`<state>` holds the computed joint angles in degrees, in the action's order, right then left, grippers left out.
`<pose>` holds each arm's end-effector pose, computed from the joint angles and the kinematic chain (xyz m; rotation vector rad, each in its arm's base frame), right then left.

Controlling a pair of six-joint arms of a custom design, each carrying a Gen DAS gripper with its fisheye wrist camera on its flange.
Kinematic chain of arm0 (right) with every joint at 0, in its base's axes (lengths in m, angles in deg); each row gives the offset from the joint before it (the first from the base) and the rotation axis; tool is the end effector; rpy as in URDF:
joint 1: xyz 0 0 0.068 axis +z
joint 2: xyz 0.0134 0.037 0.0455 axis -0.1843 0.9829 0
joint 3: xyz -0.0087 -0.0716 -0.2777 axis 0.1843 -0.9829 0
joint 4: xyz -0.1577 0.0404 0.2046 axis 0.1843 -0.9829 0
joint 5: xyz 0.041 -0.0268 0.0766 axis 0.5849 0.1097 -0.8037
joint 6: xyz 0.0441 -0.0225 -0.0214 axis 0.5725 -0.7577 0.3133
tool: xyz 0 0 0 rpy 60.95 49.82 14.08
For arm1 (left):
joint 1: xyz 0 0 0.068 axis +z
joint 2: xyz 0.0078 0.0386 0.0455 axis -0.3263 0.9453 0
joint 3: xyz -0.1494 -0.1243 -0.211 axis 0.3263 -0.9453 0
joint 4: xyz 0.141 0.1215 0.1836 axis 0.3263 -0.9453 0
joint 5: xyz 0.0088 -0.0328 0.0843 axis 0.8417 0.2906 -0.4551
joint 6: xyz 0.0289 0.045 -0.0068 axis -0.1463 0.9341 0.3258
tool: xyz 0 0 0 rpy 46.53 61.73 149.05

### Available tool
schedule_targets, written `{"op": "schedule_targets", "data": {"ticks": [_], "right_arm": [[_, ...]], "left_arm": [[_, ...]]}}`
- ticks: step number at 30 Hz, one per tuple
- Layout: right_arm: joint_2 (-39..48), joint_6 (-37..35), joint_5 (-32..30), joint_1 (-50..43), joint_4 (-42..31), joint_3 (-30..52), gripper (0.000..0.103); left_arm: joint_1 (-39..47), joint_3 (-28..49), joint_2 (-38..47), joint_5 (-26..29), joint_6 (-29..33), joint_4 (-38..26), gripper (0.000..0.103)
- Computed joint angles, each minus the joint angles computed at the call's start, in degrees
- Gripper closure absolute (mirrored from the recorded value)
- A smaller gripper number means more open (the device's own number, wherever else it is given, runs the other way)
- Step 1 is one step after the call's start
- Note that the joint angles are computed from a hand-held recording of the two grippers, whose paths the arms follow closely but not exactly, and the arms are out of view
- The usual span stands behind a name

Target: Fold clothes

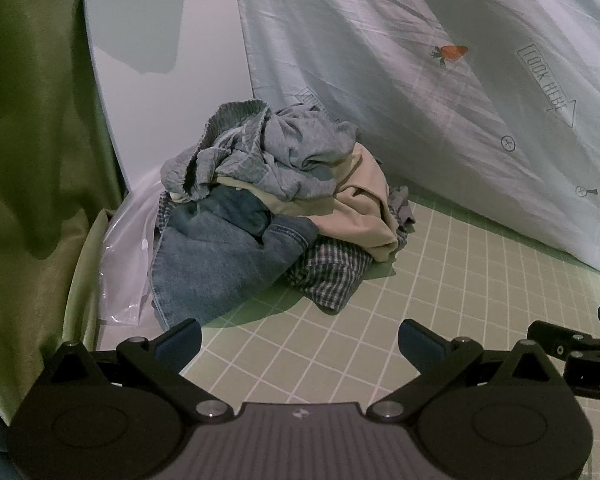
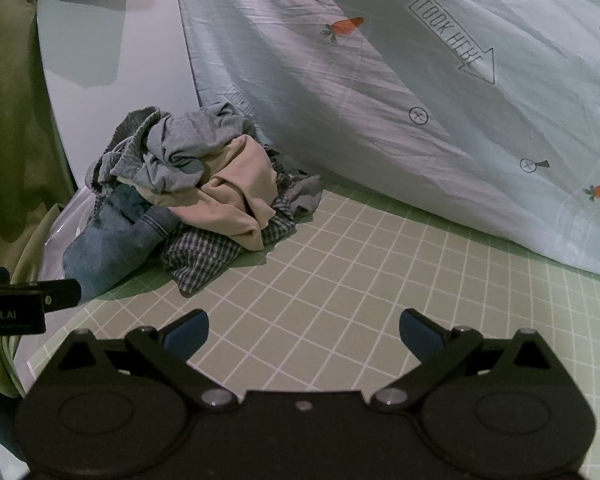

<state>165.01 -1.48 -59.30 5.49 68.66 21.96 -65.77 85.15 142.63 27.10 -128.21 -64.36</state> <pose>0.2847 0.0830 0.2453 -0.2703 2.2227 0.2001 0.2477 -0.2285 0.2582 -0.2167 2.2612 0.1382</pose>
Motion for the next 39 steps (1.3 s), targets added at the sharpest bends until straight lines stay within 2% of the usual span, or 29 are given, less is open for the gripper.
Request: {"op": "schedule_targets", "data": {"ticks": [27, 33, 39], "right_arm": [[2.0, 0.2, -0.2, 0.4, -1.4, 1.8, 0.0], [6.5, 0.1, -1.2, 1.0, -3.1, 6.7, 0.0], [15.2, -0.3, -0.9, 3.3, -3.1, 18.3, 0.0]], "left_arm": [[1.5, 0.7, 0.6, 1.9, -0.1, -1.0, 0.0], [4.4, 1.1, 0.0, 2.1, 1.7, -1.0, 0.0], [12.1, 3.6, 0.3, 2.9, 6.5, 0.4, 0.0]]}}
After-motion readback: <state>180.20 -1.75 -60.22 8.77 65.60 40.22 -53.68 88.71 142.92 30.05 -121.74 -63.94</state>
